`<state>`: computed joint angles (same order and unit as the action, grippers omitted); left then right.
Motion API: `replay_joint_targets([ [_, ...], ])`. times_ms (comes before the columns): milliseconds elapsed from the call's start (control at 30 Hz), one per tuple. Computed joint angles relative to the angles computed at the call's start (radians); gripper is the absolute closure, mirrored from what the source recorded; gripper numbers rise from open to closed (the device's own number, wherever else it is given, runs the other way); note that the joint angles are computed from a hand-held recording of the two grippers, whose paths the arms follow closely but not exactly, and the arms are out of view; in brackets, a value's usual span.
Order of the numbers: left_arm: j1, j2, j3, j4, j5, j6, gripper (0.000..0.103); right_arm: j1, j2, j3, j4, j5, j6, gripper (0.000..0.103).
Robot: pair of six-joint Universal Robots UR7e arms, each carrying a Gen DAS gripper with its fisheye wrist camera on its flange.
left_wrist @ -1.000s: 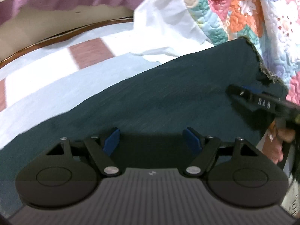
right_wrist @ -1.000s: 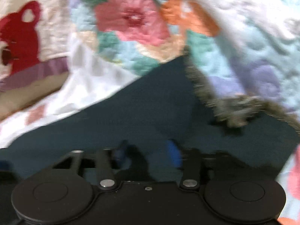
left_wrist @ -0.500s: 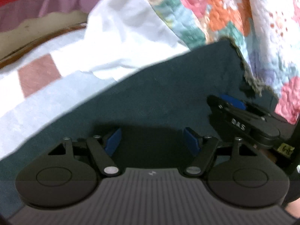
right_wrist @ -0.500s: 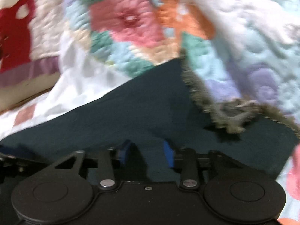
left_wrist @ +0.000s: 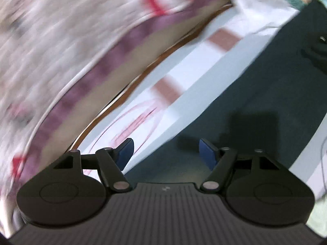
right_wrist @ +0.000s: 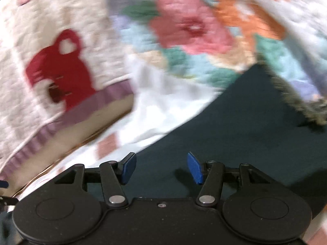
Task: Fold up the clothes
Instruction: 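Move both grippers open back over the jeans toward the waistband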
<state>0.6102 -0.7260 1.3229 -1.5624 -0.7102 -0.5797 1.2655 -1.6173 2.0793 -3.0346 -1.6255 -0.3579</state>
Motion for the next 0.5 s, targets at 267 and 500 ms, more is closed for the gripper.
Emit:
replay_joint_targets([
  [267, -0.002, -0.474, 0.473, -0.291, 0.110, -0.217, 0.029, 0.181, 0.057, 0.152, -0.017, -0.016, 0.139, 0.040],
  [500, 0.117, -0.731, 0.787, -0.372, 0.199, -0.408, 0.032, 0.359, 0.245, 0.249, -0.105, -0.143, 0.065, 0.040],
])
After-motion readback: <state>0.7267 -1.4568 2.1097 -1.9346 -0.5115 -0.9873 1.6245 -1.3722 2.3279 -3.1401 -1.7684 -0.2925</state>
